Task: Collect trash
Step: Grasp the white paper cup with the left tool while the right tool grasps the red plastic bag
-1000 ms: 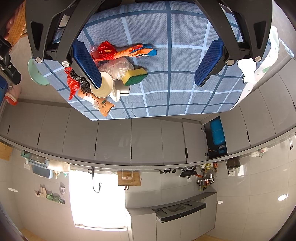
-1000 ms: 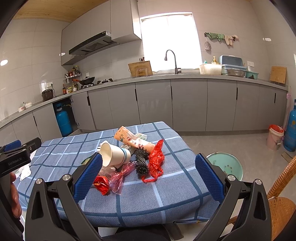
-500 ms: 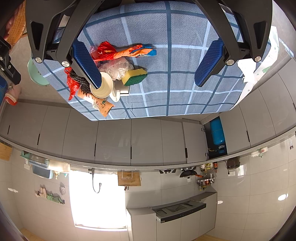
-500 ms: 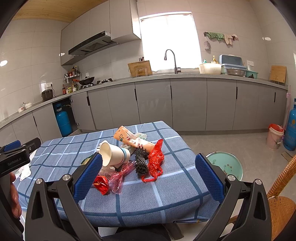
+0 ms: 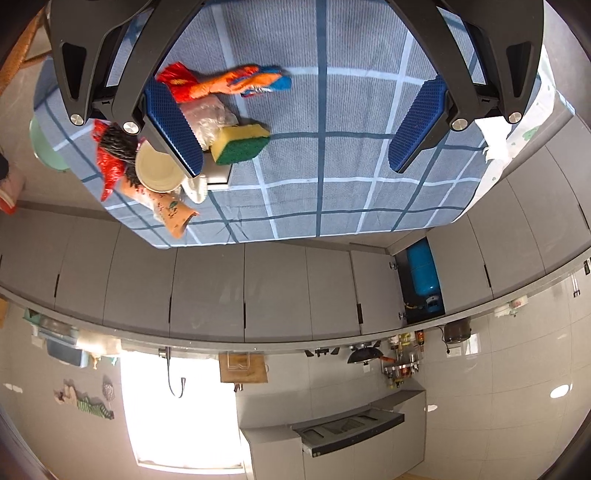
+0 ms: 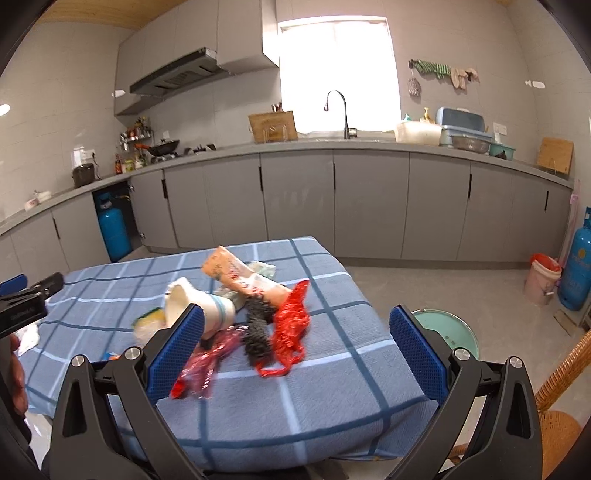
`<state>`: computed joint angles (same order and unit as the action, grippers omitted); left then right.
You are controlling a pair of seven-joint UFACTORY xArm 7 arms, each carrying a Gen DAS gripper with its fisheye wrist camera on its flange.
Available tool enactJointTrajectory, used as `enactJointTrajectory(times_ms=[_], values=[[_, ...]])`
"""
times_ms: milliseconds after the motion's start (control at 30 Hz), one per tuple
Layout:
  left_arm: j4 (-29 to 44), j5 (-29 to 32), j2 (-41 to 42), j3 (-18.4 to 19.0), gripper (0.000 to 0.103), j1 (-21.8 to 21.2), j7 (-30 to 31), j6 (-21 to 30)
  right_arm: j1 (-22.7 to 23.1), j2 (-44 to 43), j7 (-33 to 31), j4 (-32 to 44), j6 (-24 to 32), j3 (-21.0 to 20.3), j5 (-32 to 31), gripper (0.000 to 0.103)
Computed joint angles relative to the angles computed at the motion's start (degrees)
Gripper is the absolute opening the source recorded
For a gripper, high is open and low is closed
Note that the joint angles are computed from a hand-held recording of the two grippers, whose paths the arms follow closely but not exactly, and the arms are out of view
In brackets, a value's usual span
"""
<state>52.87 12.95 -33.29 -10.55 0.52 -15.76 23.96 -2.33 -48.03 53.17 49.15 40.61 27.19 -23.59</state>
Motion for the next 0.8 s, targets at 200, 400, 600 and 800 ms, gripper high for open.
enactJointTrajectory(times_ms=[200,400,600,800], values=[[4.0,2.1,7.2,-1.9,0.099,0.2,-0.6,-0.5,-2.1,7.4,0.7,1.0,-2.5,-0.7,-1.5,0.098],[8.5,3.6,15.1,-1.8,0.098,-3.4,0.0,0.1,-1.9,14.0,2.7,2.1,-4.0,-1.9,-4.5,0.098],[12.4,2.2,21.7,-0.3,0.077,-8.9,4.1,1.2,-0.1,17.1,5.0,0.8,-4.7,-4.0,-7.0,0.098],[15.5,-0.6,26.0,1.1,0.055,-12.4,7.3,2.5,1.2,18.9,6.0,0.5,-6.0,-6.1,-8.8,0.098]])
